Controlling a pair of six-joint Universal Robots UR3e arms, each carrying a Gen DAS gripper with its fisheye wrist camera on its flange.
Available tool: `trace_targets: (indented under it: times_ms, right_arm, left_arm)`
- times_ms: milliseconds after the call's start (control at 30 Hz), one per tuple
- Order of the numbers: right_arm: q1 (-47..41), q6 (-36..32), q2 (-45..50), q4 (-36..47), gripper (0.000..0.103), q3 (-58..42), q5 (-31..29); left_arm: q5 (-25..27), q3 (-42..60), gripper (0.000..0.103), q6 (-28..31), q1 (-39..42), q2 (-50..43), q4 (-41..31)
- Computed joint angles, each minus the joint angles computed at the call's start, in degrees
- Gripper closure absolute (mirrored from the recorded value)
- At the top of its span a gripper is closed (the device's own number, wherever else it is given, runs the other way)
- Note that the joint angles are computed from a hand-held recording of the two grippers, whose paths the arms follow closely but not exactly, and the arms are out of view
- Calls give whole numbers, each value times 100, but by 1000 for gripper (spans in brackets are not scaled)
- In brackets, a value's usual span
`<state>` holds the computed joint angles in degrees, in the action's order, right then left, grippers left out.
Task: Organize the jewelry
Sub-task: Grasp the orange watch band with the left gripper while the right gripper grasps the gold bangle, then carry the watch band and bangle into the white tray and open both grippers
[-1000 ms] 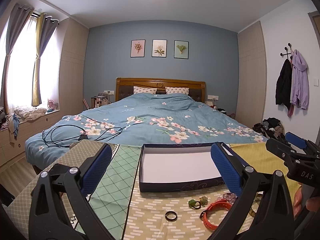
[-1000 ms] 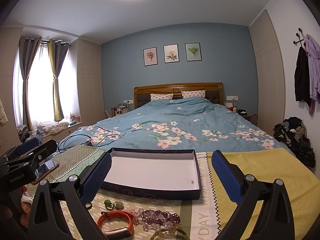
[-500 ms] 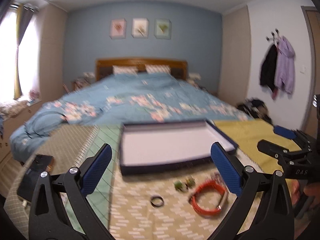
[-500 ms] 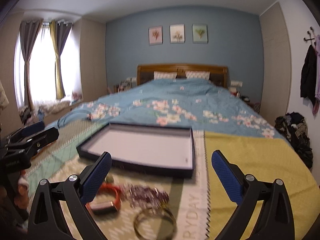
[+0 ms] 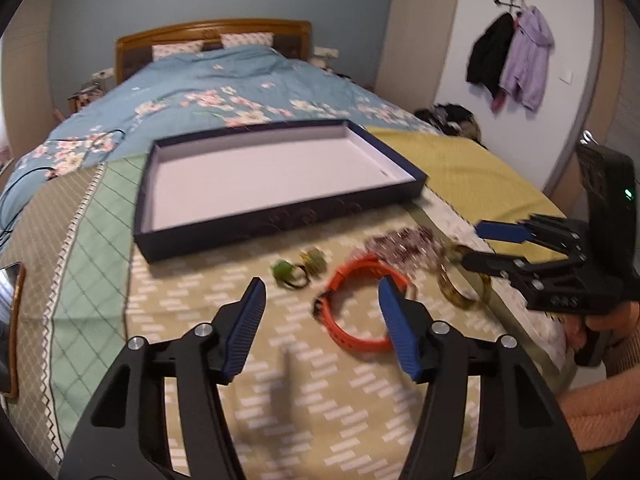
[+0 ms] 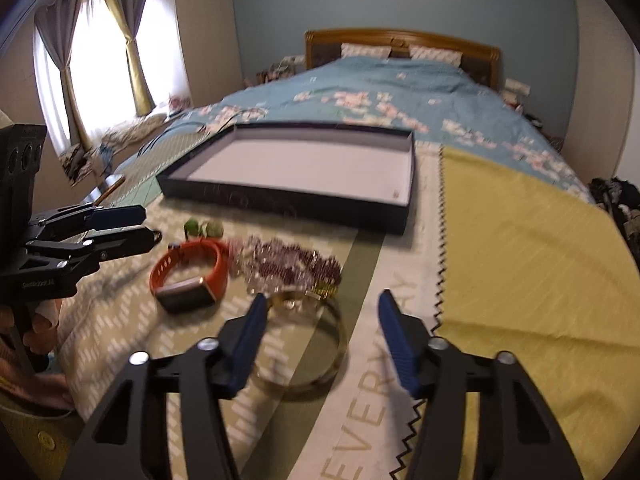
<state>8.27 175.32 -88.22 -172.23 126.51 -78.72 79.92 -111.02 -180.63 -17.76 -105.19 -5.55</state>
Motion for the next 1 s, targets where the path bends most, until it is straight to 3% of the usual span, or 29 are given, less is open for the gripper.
trace_targets:
  times_ms: [167, 300, 567, 700, 767, 1000]
  right_arm:
    - [-206, -85, 69, 500, 84, -128, 349]
    - [-335, -183, 3, 772, 96, -136, 542]
    - [-684, -312, -345, 1074, 96, -12, 1188]
    - [-738, -240, -387, 1050, 96, -180, 1270]
    - [-771, -201, -309, 1012, 96, -331, 1364]
    - [-692, -63, 316, 838, 96, -1155, 1478]
  left_arm:
    - [-301, 45, 56, 96, -15, 27, -421]
    - [-623, 181, 60, 34, 107, -11, -859]
    - [-880, 491, 90, -18, 254, -211, -1299]
    - [-681, 641, 98, 46, 178, -244, -1380]
    - [-447, 718, 99, 113, 77, -240, -1379]
    - [-476, 673, 98, 413, 238, 127, -1303]
